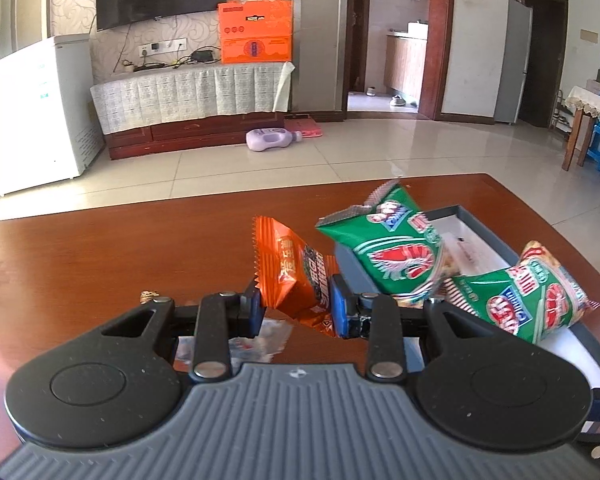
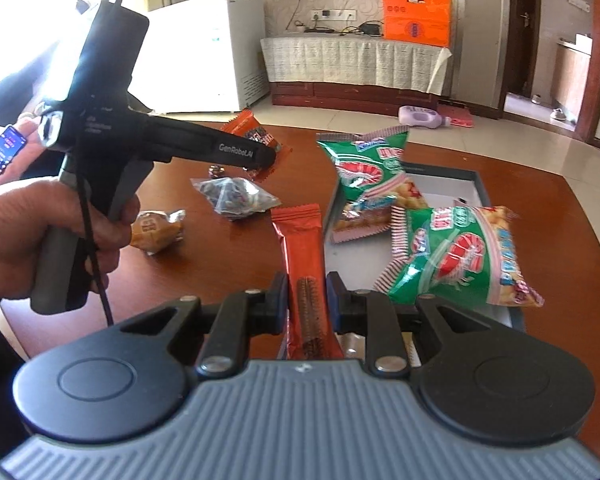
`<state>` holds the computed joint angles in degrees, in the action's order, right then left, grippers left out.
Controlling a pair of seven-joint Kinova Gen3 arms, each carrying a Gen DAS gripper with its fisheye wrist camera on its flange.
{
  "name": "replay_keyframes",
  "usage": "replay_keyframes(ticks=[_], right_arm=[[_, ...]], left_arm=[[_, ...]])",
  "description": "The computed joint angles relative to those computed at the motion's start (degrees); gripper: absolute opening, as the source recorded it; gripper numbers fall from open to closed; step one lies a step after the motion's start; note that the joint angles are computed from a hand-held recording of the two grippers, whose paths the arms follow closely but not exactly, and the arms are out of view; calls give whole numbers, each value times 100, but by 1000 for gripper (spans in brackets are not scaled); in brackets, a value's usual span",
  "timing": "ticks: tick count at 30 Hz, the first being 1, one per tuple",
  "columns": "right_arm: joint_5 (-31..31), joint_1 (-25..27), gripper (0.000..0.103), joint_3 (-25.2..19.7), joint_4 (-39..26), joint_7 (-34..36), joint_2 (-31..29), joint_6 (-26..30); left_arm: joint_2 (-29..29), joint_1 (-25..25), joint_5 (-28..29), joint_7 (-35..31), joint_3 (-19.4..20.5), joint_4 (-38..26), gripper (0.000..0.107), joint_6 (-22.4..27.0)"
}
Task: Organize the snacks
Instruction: 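Carry the orange bag with the left gripper while the right carries the red bar toward the box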
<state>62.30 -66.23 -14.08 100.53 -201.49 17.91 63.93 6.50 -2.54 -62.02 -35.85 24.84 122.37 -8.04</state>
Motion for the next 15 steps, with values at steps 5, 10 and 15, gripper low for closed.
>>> replay_keyframes(ticks=[5, 10, 15], right_arm=[[-85, -32, 23, -38, 148, -158, -83, 164], [-108, -57, 23, -116, 278, -376, -149, 330], [-123, -78, 23, -186, 370, -559, -195, 483]], left_arm=[[78, 476, 756, -631, -226, -28, 38, 8], [157, 628, 1428, -1230, -121, -63, 38, 41], [243, 858, 2132, -1867, -104, -94, 38, 39]])
